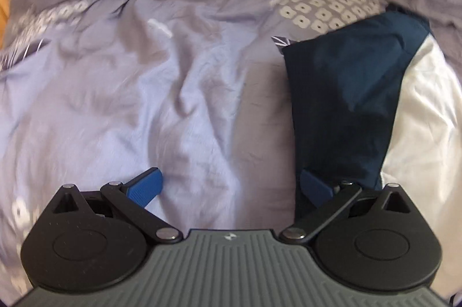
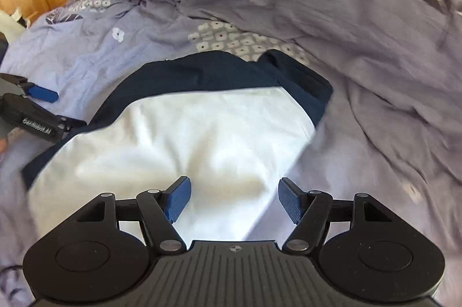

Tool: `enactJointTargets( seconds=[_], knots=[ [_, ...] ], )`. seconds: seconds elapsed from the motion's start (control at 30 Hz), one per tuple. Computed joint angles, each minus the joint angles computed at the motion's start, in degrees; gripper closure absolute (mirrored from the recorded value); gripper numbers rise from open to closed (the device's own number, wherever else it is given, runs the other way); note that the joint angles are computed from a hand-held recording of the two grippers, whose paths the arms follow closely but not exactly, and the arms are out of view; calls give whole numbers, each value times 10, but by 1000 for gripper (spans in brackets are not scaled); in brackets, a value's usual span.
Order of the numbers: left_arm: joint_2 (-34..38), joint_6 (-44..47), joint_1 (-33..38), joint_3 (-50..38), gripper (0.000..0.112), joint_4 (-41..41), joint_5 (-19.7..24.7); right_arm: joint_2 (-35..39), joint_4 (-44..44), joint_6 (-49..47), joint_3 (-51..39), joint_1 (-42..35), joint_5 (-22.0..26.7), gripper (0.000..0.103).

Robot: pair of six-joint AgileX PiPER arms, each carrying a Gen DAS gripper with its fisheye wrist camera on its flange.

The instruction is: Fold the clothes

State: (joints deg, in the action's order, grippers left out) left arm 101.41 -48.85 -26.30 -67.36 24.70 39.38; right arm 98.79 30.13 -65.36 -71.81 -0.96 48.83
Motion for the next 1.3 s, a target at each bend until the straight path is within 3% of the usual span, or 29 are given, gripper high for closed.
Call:
enactJointTargets(
  seconds=[0.07,0.17,0.3,0.4,0.5,0.63,0.9,1.3],
  knots=[
    [-21,2,-10,0,10,-9,19,-41,-20,-13,31,-11,21,32],
    [-68,-8,-44,24,10,7,43,-140,-39,-45,78,-29,92,25],
    [-119,-51,-124,50,10,29,83,-239,-22,-82,140,-38,134,12],
    [-138,-75,-178,51,9,33,109,-307,5,-96,180,-48,124,2],
    [-146,-103,-228,41,9,45,137,-361,44,-140,213,-77,105,0],
    [-149,-128,-269,29,9,59,158,-368,41,-95,226,-75,91,0],
    [-139,-140,-286,22,9,56,177,-346,44,-101,236,-74,92,0],
    [-145,-137,-268,46,9,32,159,-348,32,-86,248,-46,70,0]
  ],
)
